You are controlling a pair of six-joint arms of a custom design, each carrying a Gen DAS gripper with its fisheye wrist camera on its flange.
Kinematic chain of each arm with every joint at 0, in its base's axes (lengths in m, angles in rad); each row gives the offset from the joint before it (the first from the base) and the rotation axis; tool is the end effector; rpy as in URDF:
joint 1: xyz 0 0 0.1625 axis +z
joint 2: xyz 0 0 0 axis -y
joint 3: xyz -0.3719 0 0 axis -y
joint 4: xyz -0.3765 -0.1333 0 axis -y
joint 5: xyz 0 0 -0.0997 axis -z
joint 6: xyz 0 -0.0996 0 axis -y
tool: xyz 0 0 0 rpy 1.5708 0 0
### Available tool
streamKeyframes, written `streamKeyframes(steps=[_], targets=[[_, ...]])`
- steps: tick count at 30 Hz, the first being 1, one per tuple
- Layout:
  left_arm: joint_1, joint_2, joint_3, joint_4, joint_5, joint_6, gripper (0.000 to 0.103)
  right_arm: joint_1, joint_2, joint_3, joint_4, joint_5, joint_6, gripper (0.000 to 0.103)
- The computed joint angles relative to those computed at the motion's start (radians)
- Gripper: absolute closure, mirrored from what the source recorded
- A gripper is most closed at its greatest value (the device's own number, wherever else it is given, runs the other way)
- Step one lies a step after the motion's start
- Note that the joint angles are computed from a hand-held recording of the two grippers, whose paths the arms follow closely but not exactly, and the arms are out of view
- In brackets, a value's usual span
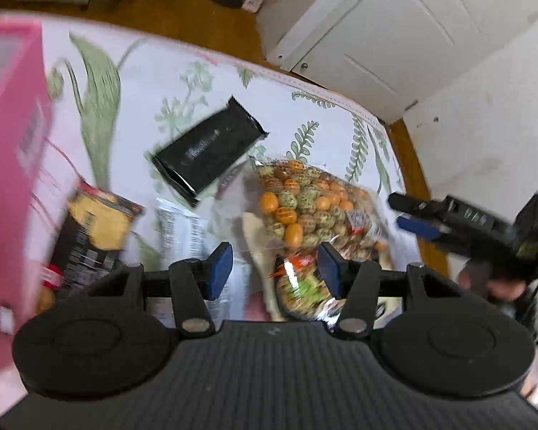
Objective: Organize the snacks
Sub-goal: 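Move the right gripper to the second bag of coated nuts, then grasp the second clear bag of coated nuts with the right gripper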
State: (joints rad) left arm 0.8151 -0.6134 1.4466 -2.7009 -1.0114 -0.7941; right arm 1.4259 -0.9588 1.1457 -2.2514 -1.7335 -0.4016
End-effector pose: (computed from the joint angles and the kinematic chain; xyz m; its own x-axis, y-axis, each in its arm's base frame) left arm -0.3290 -0.6206 0.0464 -0.9747 -0.1682 -0.1470 -0.0562 0.8218 -0.5670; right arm 0.0123 -0.7274 0.3576 -0.9383 -0.1395 0.3165 -0.2603 0.8874 -0.3804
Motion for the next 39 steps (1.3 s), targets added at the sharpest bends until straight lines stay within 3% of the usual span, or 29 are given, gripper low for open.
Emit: streamKeyframes(steps=[3,5,9,15,21,24,27,29,31,34,36,39], targets=[[0.016,0.047,-0.039,-0.020,-0.020,-0.071,0.052,-0.022,0.030,-0.037,0.030,0.038,0.048,0.029],[0.014,0.073,-0.059,-0.037,0.005,-0.085,0.052,-0.030,0.028,-0.034,0.041,0.067,0.055,0.035],[0.016,0.107,-0.098,-0.061,0.052,-0.037,0.052,-0.032,-0.007,0.052,-0.038,0.093,0.002,0.040],[0.006,0.108,-0.094,-0.031,0.063,-0.024,0.052,-0.027,-0.068,0.154,-0.130,0.095,-0.106,0.062],[-0.016,0.079,-0.053,-0.002,0.110,-0.026,0.051,-0.026,-0.170,0.224,0.000,0.113,-0.235,0.064],[-0.039,0.058,-0.030,0.034,0.149,-0.007,0.050,-0.019,-0.221,0.259,0.097,0.078,-0.309,0.064],[-0.059,0.032,-0.013,0.098,0.156,-0.023,0.049,-0.003,-0.242,0.258,0.197,0.012,-0.405,0.057],[-0.075,0.019,0.002,0.121,0.167,-0.042,0.048,0.014,-0.266,0.307,0.118,-0.017,-0.515,0.041],[-0.088,0.008,0.024,0.105,0.164,-0.048,0.047,0.023,-0.272,0.330,0.057,0.001,-0.601,0.024],[-0.085,0.013,0.018,0.106,0.112,-0.074,0.047,0.041,-0.226,0.288,0.077,0.017,-0.679,0.010],[-0.071,0.026,-0.004,0.114,0.063,-0.094,0.047,0.054,-0.185,0.255,0.098,0.009,-0.736,0.009],[-0.052,0.045,-0.022,0.096,0.016,-0.143,0.047,0.080,-0.104,0.185,0.145,-0.063,-0.816,0.009]])
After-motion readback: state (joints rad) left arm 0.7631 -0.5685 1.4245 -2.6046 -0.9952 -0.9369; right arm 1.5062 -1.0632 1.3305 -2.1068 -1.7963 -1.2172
